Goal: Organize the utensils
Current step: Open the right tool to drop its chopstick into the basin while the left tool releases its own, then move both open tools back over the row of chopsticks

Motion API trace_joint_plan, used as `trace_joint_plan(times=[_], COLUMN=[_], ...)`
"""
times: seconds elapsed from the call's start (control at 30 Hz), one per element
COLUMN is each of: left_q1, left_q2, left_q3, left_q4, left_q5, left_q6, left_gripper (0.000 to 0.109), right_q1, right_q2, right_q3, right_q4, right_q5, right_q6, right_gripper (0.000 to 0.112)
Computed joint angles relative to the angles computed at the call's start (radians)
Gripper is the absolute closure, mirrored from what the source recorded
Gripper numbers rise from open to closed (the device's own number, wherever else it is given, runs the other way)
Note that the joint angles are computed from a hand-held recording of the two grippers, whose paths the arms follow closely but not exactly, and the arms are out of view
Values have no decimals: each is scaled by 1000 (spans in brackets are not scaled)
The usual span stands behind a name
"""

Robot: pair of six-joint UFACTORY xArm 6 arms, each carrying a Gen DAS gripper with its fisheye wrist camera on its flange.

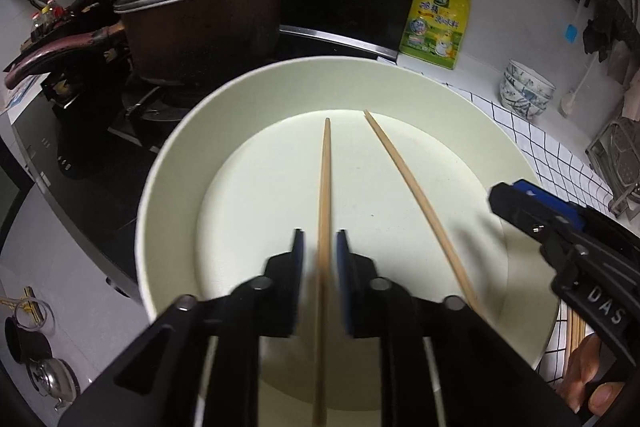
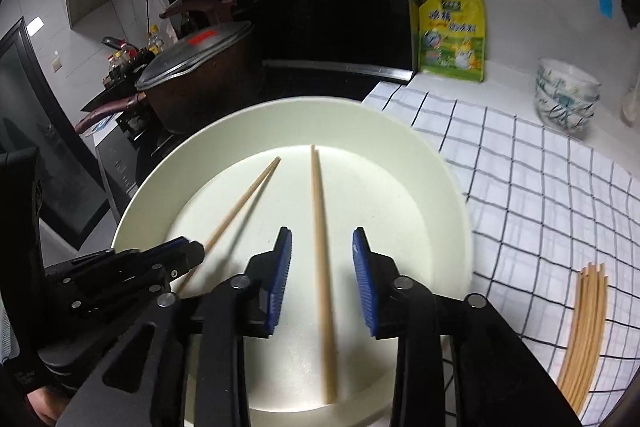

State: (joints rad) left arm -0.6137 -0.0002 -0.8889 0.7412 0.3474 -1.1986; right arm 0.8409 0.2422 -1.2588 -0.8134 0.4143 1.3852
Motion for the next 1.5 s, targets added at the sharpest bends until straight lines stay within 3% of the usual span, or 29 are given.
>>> trace_joint_plan(times=[0.1,0.27,0.5,0.8,1.0,1.17,1.37,1.5], left_q1=[2,-14,-68,-205,-309,-375,-434,-462], left_q2=[-40,-102,-176,-174,-138,-70,59,160], left_q3=[19,52,101,66,16,-53,-171,-257], left_q4=[95,211,318,423,515,553,512,423], left_q5=[25,64,101,181,227,220,187,186], left_q6=[-103,-231,-354,-467,-578,-617,-562,-466], left_gripper=[59,47,30,19,14,13,13,13], right_q1=[1,14,55,104,150,199,249,228], right_q2=[-28,-64,-170,-413,-611,-742,-911,-994], right_q3=[27,66,161,387,573,677,820,898], right_q4=[-41,-90,-312,-421,-436,-321,-298,-247], right_q5=[-4,-11,72,197,289,425,567,584], right_q6=[48,106,348,499,534,462,533,536], right_gripper=[81,81,49,30,26,25,25,25])
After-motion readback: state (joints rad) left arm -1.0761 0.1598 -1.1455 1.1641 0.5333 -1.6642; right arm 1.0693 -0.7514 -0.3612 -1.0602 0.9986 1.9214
